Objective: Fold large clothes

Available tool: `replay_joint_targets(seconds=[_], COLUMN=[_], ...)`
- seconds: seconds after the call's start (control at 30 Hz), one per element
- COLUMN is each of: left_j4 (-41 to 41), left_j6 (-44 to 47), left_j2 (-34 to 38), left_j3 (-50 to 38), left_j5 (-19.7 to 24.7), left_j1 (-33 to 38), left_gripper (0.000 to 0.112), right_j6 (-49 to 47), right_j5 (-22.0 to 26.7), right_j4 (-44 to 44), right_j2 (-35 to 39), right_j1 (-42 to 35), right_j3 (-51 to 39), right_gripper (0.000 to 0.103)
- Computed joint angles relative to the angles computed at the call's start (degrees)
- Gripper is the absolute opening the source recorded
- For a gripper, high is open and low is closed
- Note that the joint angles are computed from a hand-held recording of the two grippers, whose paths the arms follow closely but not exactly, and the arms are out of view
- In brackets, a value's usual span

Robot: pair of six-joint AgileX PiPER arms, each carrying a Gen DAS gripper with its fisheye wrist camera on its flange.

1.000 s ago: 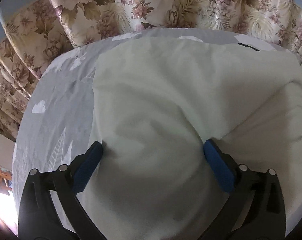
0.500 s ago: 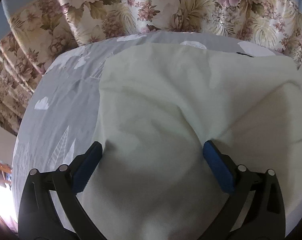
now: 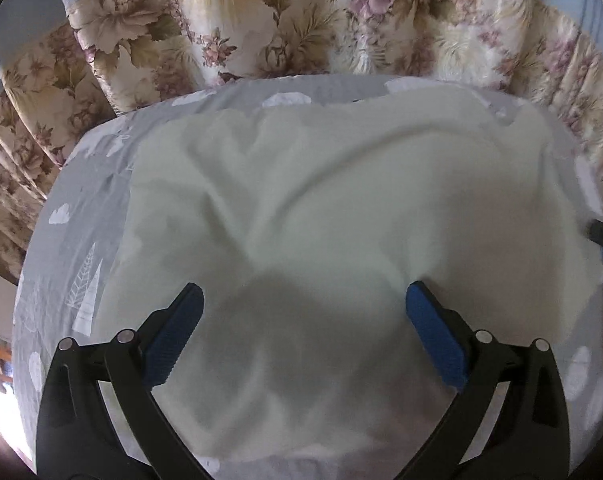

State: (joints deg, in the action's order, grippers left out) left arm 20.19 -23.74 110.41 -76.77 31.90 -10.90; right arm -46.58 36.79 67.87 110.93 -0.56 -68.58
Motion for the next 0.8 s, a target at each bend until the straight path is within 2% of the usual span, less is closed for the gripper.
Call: replay_joint_targets(seconds=[0.1, 0.27, 0.33, 0.43, 0.5, 0.6, 0.67, 0.77, 0.8], left_j4=[-3.2, 5.0, 3.4, -0.7, 1.1, 1.9, 1.8, 1.6, 1.6], left_j6=[3.3, -2.0, -0.1, 4.1, 2.1, 0.5, 0.6, 0.7, 0.6], left_j2=[2.8, 5.1, 5.9, 6.3, 6.1, 6.1, 6.1, 6.2, 6.2], left_j3=[-2.4, -4.0, -5.1, -5.9, -5.2, -5.0, -5.0, -5.3, -5.5], left_j5=[0.5, 1.4, 1.7, 1.5, 1.0, 0.9, 0.9, 1.4, 1.7], left_j1=[1.3, -1.0, -0.6, 0.8, 0.4, 0.1, 0.2, 0.2, 0.2], left_gripper=[0.100, 0.100, 0.100, 0.100, 0.100, 0.100, 0.100, 0.100, 0.100], right_j6=[-2.3, -4.3, -3.2, -2.0, -0.1, 2.1, 3.1, 8.3, 10.3], right_j5=[1.0, 4.1, 2.0, 4.7, 1.5, 1.6, 3.9, 3.9, 3.0], right_j4=[0.7, 2.0, 1.6, 3.4, 1.3, 1.6, 2.3, -3.3, -6.0], right_j2=[-1.6, -1.4, -1.3, 0.3, -0.1, 2.4, 5.7, 8.8, 9.3], right_j1=[0.7, 1.5, 3.5, 4.3, 6.3, 6.8, 6.5, 8.3, 9.1], right_j3=[2.7, 3.8, 3.4, 1.8, 1.5, -2.0, -6.5, -12.8, -14.6], right_gripper=[0.091, 0.091, 0.091, 0.091, 0.091, 0.091, 0.091, 0.090, 0.081])
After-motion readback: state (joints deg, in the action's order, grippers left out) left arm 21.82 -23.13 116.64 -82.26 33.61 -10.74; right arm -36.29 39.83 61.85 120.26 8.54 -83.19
